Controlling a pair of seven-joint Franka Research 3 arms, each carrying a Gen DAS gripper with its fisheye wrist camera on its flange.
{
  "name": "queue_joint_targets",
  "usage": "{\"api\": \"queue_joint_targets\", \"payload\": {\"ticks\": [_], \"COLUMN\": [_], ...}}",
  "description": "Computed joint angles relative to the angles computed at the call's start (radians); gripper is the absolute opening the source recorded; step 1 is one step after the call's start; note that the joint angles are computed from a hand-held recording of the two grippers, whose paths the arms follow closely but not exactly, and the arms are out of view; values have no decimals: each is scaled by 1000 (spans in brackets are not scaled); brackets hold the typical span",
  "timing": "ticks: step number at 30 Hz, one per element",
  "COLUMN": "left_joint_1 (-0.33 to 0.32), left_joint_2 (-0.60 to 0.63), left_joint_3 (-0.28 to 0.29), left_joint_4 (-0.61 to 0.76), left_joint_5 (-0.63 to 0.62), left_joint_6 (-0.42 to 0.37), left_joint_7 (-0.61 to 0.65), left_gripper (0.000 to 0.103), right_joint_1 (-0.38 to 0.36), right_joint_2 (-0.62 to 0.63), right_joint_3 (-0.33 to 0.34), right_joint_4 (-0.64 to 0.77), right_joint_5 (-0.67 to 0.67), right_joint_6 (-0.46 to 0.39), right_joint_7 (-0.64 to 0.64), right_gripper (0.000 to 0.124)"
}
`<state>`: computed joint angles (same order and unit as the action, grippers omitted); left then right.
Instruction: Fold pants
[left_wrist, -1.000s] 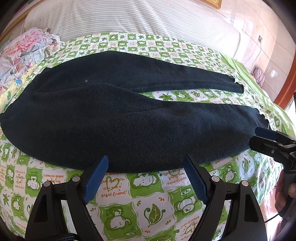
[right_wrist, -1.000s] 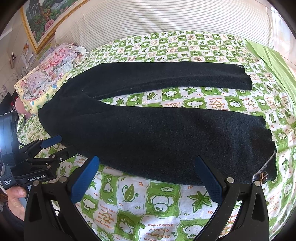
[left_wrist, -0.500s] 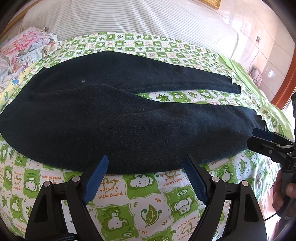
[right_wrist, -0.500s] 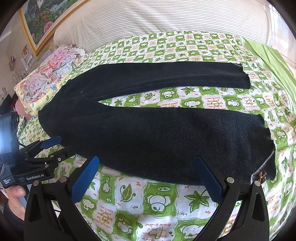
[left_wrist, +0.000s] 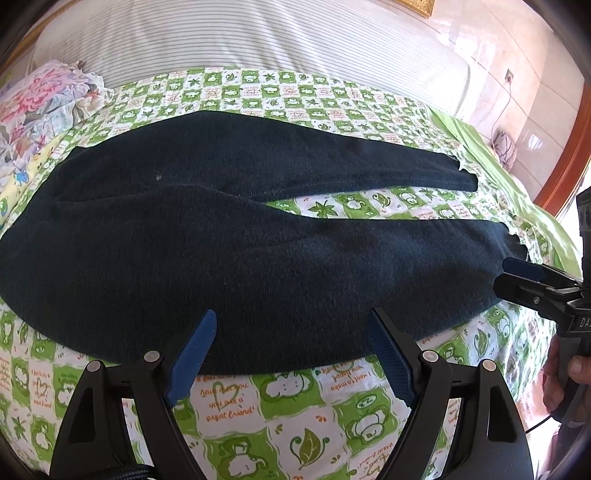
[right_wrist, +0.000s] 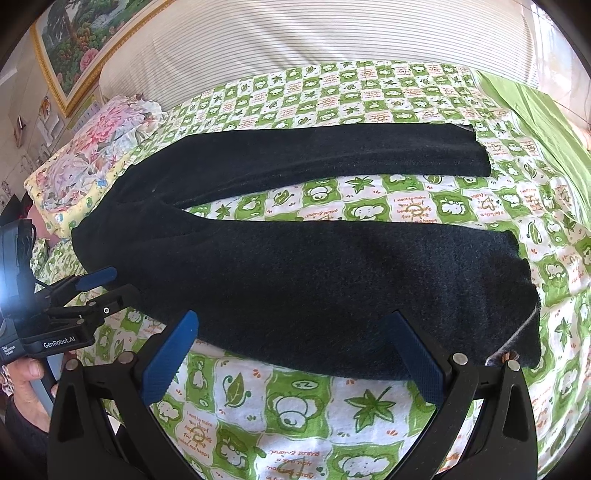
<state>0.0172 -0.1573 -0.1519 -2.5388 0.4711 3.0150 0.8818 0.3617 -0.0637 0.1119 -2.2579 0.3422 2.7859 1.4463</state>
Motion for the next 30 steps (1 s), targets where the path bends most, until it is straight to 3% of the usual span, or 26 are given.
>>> {"api": "queue_joint_targets", "payload": {"ticks": [4,9,13,21,25,30], "left_joint_1": [-56,-59,-82,-52,-24,38], "left_joint_2": [24,59,95,216,300,426], "left_joint_3": [46,48,65,40,16,-50], "left_joint_4": [22,70,133,353,486,688], "left_joint_5": [-119,-168,-296,-357,-398,-561], "left_joint_6": [-15,-23,-47,-158,-213,-324], "left_joint_7": [125,209,375,567,677,895], "left_gripper": [84,84,84,84,84,84], "right_joint_1": [-1,-8,-25,-82,-110,-159], "right_joint_2": [12,28,48,137,200,313], "right_joint_3": [-6,-16,-25,-44,-56,-64], "right_joint_4": [15,43,80,232,333,499], "right_joint_5": [35,97,122,174,135,138], "right_joint_6": [-7,-22,-38,-109,-140,-213], "right_joint_7": [-22,-81,-112,-172,-152,-142], "right_gripper": [103,103,103,103,103,103]}}
